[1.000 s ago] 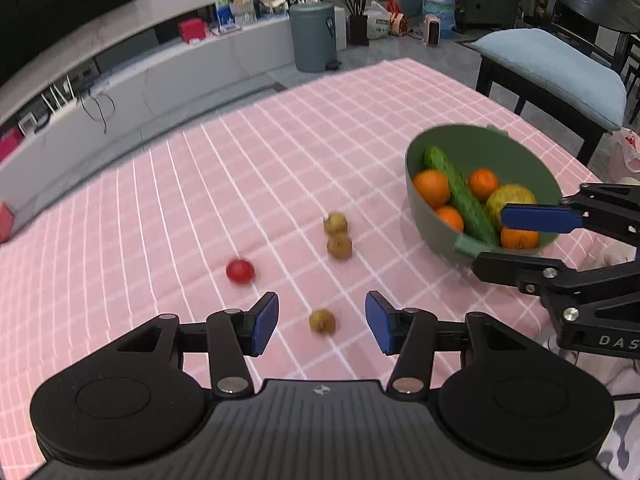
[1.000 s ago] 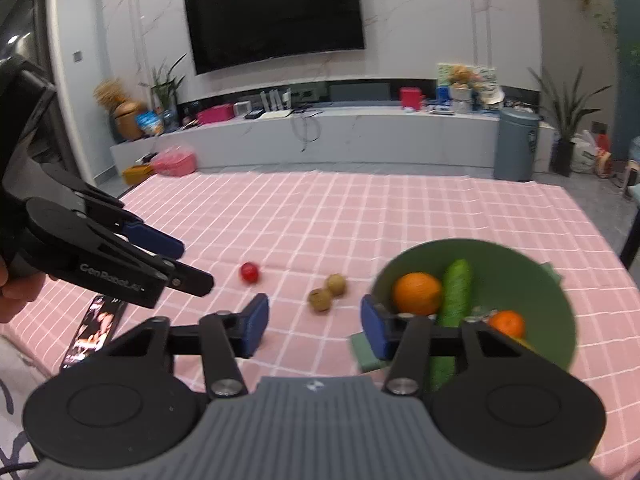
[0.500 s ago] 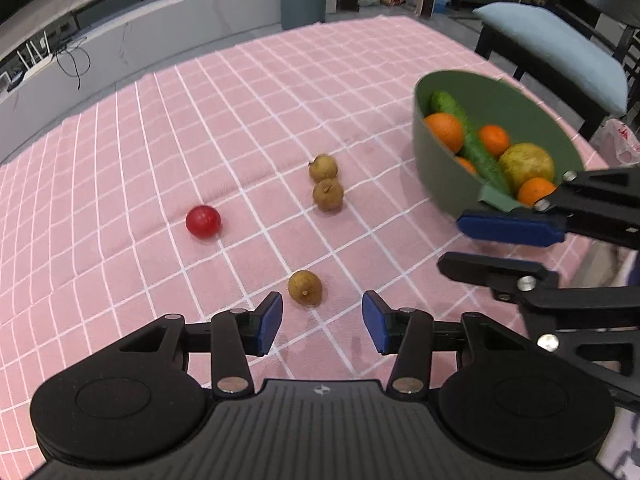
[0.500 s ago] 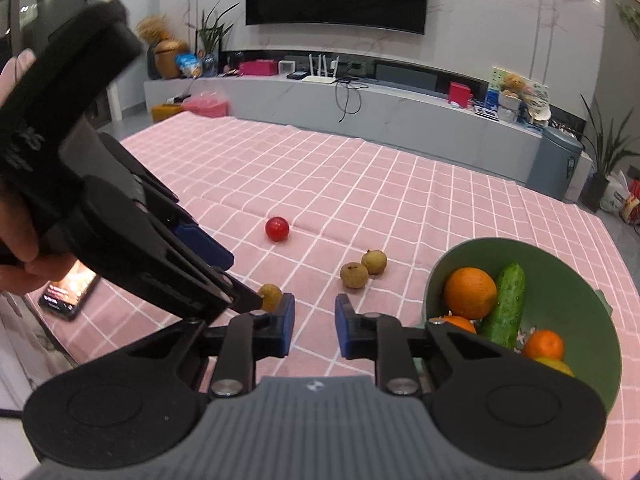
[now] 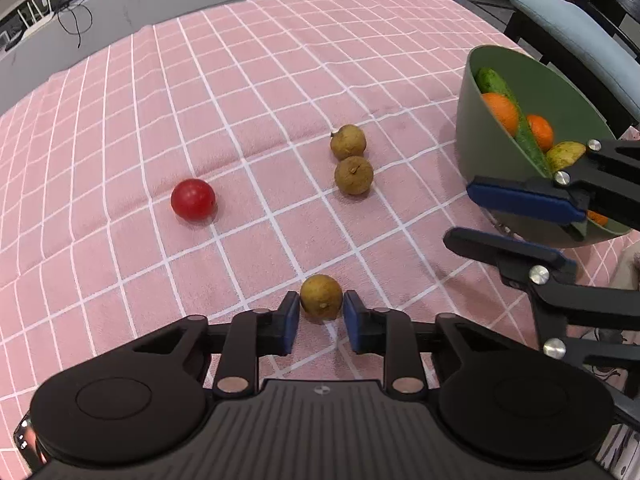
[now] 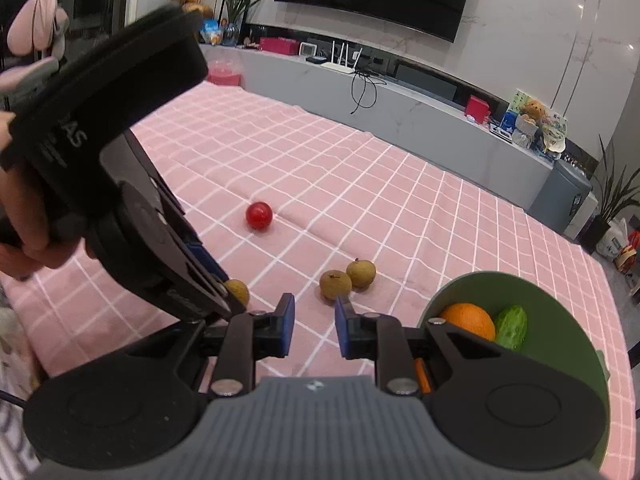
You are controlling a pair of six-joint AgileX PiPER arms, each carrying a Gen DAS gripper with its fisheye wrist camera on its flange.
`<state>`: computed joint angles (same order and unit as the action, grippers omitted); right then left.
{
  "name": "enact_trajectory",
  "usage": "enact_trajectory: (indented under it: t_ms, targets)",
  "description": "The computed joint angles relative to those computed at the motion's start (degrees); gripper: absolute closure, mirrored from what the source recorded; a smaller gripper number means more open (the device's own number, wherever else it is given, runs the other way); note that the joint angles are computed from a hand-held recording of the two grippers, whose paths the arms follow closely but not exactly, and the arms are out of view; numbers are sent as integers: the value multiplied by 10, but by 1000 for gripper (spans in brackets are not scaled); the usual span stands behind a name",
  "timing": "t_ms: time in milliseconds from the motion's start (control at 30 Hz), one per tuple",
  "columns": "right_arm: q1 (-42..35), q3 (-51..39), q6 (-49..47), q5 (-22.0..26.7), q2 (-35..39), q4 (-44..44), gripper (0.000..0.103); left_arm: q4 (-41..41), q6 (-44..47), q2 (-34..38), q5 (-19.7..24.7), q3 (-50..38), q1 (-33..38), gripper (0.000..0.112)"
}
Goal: Organize fruits
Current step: 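Move back to the table and grasp a small brown fruit with each tool, then carry both small brown fruits over the colander and open both tools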
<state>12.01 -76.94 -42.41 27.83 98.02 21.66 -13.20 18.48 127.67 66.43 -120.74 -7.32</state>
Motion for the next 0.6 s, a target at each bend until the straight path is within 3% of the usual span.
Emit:
enact_trajectory:
  t_ms: [200, 367, 500, 600]
  targets:
    - [28, -18, 45, -28, 31, -80, 86, -25, 0, -10, -19, 15, 18, 87]
    - [62, -41, 191, -51, 67, -239, 79, -31, -30, -32, -66, 46, 39, 87]
    - [82, -83, 309, -30, 108, -352, 79, -43, -39, -35, -82, 49, 51, 87]
    - [85, -113, 336, -17, 135, -373, 79, -45, -36, -34, -84, 45, 52, 87]
